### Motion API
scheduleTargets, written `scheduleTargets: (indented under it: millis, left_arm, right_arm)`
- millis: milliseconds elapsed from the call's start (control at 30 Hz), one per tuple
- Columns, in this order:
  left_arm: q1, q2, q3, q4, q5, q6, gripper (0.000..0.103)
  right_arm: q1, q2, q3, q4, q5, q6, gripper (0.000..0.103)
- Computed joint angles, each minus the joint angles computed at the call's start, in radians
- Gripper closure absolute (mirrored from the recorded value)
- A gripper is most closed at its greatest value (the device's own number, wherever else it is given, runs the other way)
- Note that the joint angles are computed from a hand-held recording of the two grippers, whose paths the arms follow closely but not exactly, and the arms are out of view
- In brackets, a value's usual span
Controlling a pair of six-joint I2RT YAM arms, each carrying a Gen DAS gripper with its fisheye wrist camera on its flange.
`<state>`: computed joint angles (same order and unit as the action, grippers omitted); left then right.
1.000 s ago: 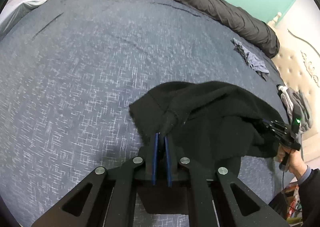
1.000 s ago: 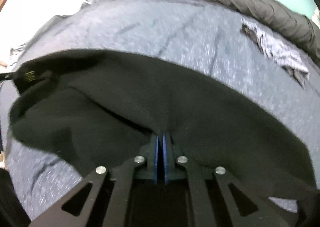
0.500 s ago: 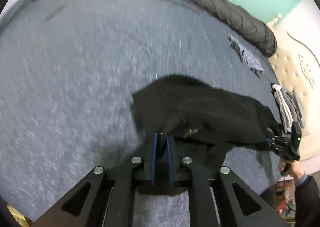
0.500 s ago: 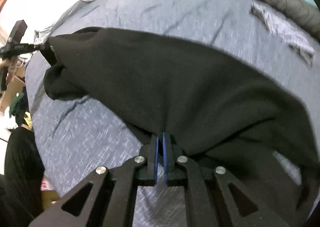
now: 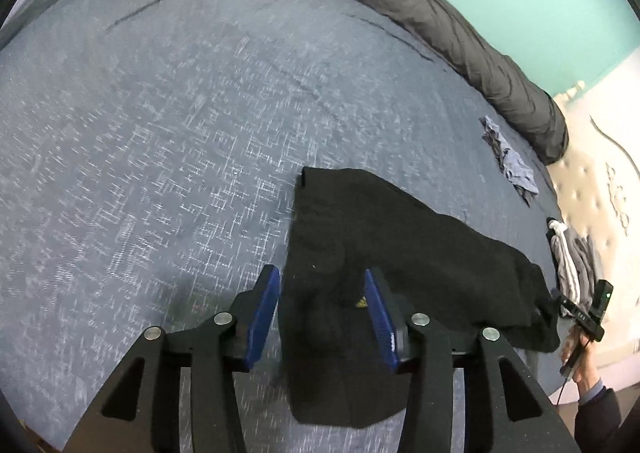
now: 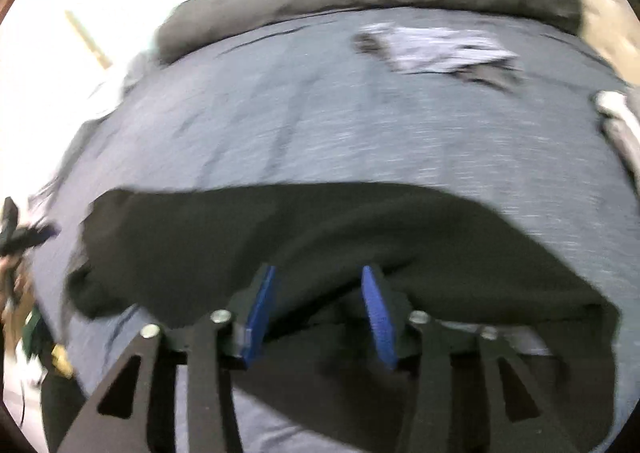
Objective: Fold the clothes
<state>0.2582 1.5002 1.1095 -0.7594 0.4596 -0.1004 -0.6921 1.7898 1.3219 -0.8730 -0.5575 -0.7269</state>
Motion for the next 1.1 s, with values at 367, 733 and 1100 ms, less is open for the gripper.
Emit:
scheduleTargets:
  millis: [367,733,1100]
  left_arm:
    - [-0.032,0.24,0.095,0.154,0.018,-0.061,0.049]
    - [-0.052,0.337,0.18,0.168,0.012,-0.046,0.054]
    - [-0.072,0.345,0.21,0.156,-0.04,-0.003,0.091]
  right_arm:
    - [-0.15,0.247,0.34,-0.001,0.084,0.09,0.045]
    - [-0.191,0.47,0.644,-0.133,0.199,0.089,0.043]
    - [-0.25,0.61,0.784,-0.134,0.276,0.111,0.043]
